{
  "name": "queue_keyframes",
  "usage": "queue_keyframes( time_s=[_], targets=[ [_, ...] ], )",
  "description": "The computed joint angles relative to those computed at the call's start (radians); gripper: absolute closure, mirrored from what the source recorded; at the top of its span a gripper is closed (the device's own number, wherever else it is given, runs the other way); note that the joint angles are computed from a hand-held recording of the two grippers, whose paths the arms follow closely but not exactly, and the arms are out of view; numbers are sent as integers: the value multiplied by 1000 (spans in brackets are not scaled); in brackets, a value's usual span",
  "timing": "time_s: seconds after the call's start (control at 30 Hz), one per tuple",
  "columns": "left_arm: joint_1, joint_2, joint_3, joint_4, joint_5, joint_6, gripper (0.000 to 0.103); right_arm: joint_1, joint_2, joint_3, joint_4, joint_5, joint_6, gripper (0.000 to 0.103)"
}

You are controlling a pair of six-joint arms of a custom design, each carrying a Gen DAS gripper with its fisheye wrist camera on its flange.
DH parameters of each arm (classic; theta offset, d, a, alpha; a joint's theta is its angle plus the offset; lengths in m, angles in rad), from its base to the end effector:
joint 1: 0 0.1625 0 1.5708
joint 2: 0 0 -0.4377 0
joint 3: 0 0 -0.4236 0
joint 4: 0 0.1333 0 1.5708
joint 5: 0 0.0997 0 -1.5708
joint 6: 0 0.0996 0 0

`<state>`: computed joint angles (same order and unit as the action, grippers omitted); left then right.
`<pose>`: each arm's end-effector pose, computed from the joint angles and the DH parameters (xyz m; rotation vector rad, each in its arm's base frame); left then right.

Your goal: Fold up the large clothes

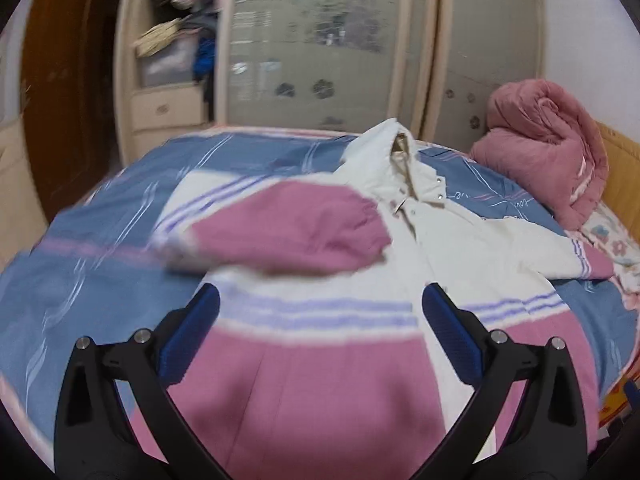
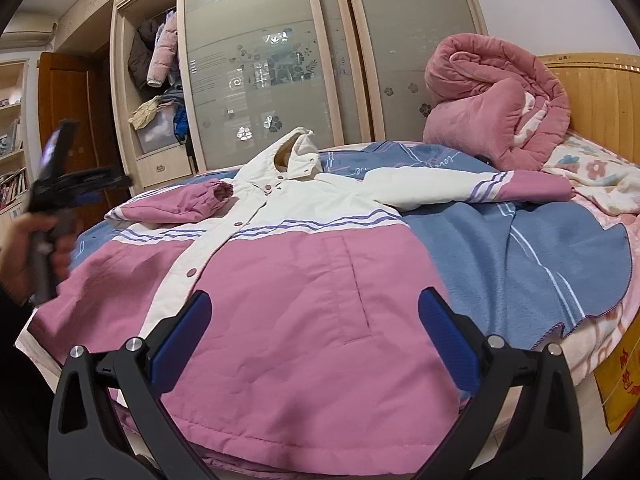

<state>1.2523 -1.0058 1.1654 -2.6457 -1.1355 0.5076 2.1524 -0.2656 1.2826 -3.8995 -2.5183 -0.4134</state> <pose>-0.0793 -0.8003 0.4888 0.7255 2.3082 -1.1292 0.4431 -0.5786 -0.0014 0.2426 -1.9831 1.5050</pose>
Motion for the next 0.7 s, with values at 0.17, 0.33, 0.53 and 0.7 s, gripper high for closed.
queue_keyframes(
  time_s=[0.17,0.33,0.53,0.7],
  targets=[
    [20,-149,226,-78,43,-4,2,3,6,-12,-33,-20,-7,1],
    [32,-252,393,-154,65,47,2,3,3,-8,-72,-28,5,1],
    [26,-302,490,-160,80,118,2,5,10,-21,-74,-29,-7,1],
    [24,-300,488,-162,62,130,2,8,22,-42,-49,-32,-12,1]
  ],
)
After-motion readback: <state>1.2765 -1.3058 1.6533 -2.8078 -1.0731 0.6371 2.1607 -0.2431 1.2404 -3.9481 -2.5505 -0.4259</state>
